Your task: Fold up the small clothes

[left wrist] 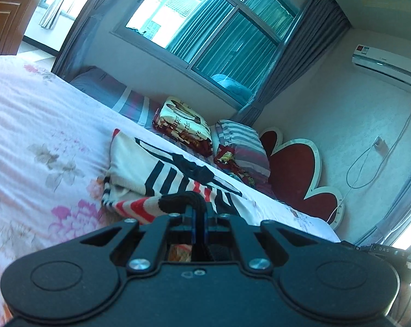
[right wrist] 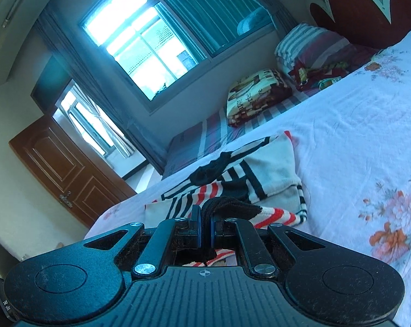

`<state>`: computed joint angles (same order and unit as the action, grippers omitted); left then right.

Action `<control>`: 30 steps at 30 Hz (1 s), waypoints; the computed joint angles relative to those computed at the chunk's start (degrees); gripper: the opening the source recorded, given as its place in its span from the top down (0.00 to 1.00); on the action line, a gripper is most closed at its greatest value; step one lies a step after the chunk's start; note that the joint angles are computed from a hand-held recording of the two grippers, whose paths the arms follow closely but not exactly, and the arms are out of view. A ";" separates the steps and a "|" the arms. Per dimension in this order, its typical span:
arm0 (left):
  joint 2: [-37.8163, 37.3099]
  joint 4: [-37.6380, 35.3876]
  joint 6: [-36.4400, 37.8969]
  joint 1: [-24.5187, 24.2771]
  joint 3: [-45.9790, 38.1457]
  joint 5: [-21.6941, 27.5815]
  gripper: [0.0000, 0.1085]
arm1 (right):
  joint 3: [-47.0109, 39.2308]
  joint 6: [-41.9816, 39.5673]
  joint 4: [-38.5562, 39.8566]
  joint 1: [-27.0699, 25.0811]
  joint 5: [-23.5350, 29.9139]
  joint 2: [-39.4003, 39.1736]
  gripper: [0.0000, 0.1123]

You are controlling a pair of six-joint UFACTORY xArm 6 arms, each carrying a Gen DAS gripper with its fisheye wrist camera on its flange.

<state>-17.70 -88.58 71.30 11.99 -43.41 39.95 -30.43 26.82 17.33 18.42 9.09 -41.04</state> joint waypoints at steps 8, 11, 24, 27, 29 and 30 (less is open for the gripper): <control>13.10 -1.33 -2.24 -4.26 -11.58 -4.72 0.96 | -10.30 -29.88 30.31 -1.55 -1.82 15.77 0.95; 20.92 1.16 -5.52 -6.23 -20.56 -6.81 0.96 | -19.44 -42.73 43.23 -3.97 -0.36 25.85 0.95; 59.51 31.68 -36.66 -10.36 -66.28 -6.25 0.96 | -57.51 -49.16 48.21 -13.16 11.69 66.96 0.95; 65.52 38.58 -41.34 -10.27 -74.01 -4.00 0.96 | -62.67 -48.64 46.47 -13.71 12.58 72.35 0.95; 69.83 41.05 -43.34 -10.03 -80.20 -1.77 0.94 | -65.29 -49.74 45.02 -13.28 11.12 74.88 0.95; 71.62 40.51 -43.32 -9.97 -82.57 -1.63 0.89 | -66.49 -48.79 42.92 -13.19 11.10 75.93 0.95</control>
